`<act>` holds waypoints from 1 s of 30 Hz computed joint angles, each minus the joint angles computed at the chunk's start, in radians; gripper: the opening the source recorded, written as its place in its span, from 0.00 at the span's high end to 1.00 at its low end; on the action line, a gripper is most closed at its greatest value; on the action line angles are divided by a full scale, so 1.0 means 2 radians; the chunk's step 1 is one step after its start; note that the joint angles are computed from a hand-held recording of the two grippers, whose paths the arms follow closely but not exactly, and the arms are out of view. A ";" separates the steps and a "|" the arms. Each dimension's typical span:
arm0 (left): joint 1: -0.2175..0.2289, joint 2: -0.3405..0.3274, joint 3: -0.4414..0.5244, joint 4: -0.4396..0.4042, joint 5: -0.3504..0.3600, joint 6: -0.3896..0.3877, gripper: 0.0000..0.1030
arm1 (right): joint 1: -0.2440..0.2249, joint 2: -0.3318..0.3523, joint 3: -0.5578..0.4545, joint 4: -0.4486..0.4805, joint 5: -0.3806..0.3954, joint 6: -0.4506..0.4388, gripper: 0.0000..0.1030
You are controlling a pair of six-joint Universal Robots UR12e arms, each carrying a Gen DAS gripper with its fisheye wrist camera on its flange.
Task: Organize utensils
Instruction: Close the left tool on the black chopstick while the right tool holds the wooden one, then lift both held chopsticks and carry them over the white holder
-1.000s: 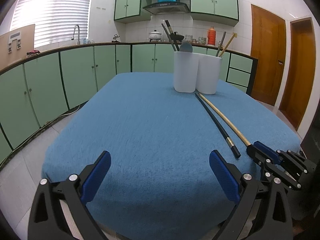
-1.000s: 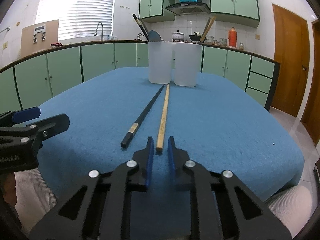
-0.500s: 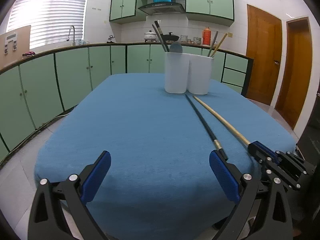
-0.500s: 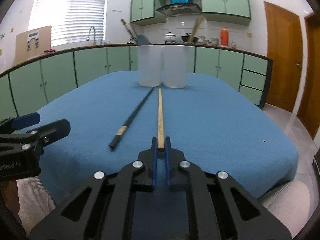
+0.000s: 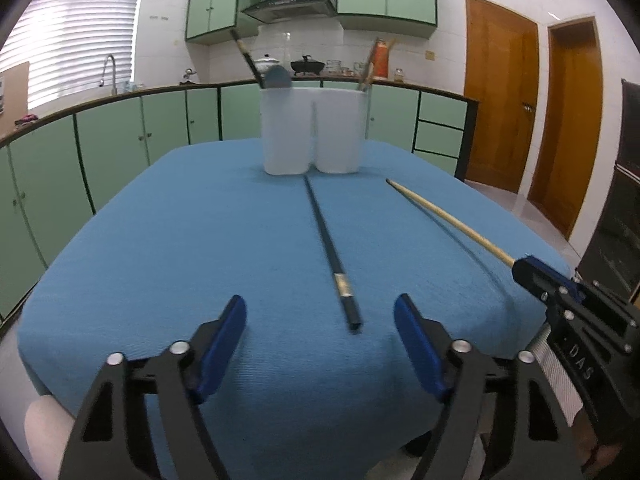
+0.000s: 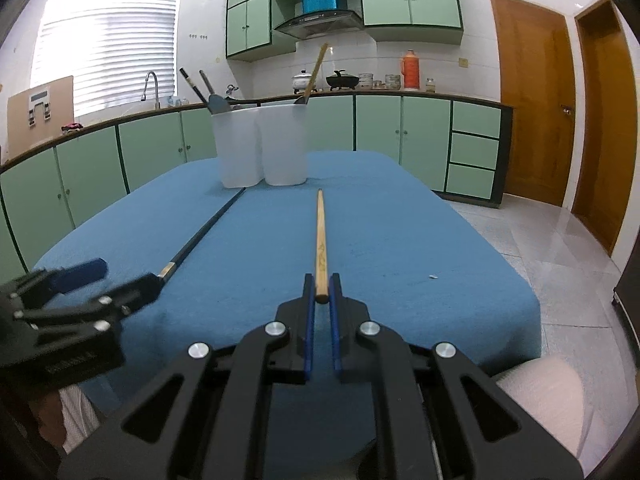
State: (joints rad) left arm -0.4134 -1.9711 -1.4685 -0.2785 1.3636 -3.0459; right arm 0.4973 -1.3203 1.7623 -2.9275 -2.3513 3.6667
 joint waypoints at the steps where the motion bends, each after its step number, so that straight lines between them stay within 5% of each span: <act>1: -0.002 -0.001 0.000 0.001 0.003 0.001 0.34 | 0.000 -0.001 0.002 -0.001 0.000 0.001 0.94; 9: -0.012 -0.005 0.005 0.000 0.026 -0.007 0.68 | -0.003 -0.008 0.014 -0.016 0.004 0.009 0.94; 17: -0.020 -0.006 0.004 0.003 0.051 -0.021 0.92 | -0.004 -0.011 0.023 -0.027 0.004 0.011 0.94; 30: -0.016 0.003 0.001 0.009 0.057 -0.028 0.94 | 0.001 -0.012 0.022 -0.042 -0.009 -0.010 0.94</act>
State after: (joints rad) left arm -0.4461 -1.9648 -1.4671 -0.2612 1.4783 -3.1010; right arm 0.4988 -1.3446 1.8057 -3.0116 -2.3690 3.6460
